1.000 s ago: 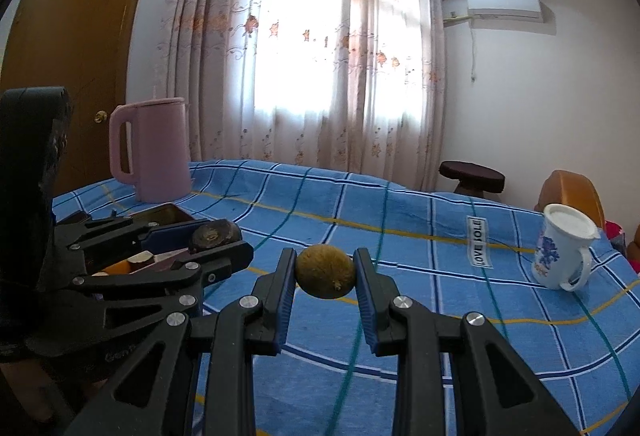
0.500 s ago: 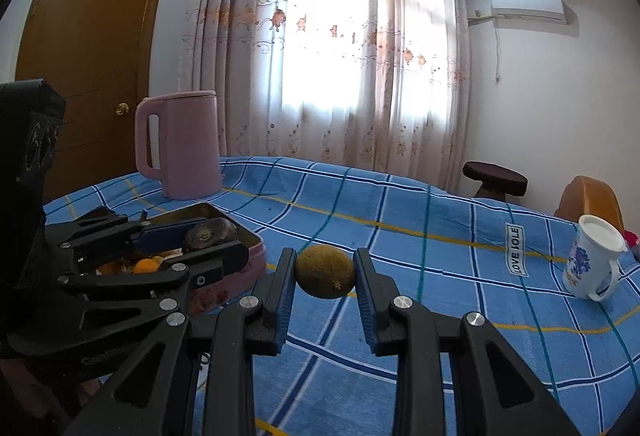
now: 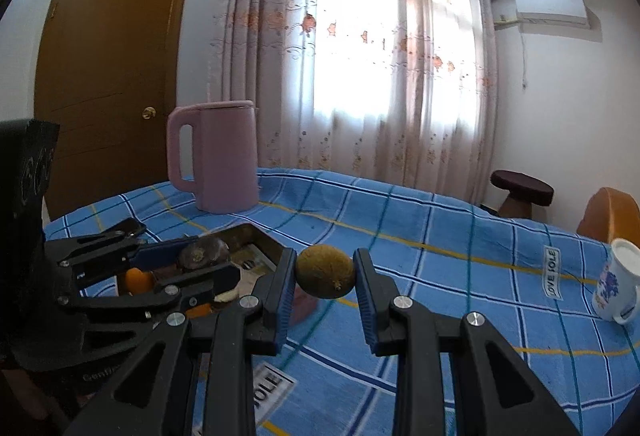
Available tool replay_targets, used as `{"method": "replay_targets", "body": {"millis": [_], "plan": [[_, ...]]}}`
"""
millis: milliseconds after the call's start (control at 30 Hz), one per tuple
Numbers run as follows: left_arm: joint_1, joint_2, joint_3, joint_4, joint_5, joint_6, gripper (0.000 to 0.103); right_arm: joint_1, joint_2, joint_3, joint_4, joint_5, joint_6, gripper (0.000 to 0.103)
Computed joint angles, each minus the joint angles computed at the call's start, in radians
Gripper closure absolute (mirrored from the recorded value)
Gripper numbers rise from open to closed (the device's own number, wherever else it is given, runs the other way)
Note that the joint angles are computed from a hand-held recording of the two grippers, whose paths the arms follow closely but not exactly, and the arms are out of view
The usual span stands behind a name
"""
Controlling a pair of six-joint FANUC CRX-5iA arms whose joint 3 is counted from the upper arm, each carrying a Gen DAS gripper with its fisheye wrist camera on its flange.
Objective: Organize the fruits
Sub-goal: 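Carry the kiwi and passion fruit over the tin box with both tools, then lower the kiwi and passion fruit into the tin box and open both tools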
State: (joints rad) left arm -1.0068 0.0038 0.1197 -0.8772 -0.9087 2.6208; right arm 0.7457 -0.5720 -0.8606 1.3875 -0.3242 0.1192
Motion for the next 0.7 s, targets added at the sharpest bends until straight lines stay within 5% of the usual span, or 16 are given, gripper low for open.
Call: {"method": "replay_targets", "body": {"millis": [700], "plan": [[0.037, -0.131, -0.131, -0.005, -0.066, 0.067, 0.063, 0.151, 0.160, 0.122, -0.213, -0.002, 0.178, 0.072]]}}
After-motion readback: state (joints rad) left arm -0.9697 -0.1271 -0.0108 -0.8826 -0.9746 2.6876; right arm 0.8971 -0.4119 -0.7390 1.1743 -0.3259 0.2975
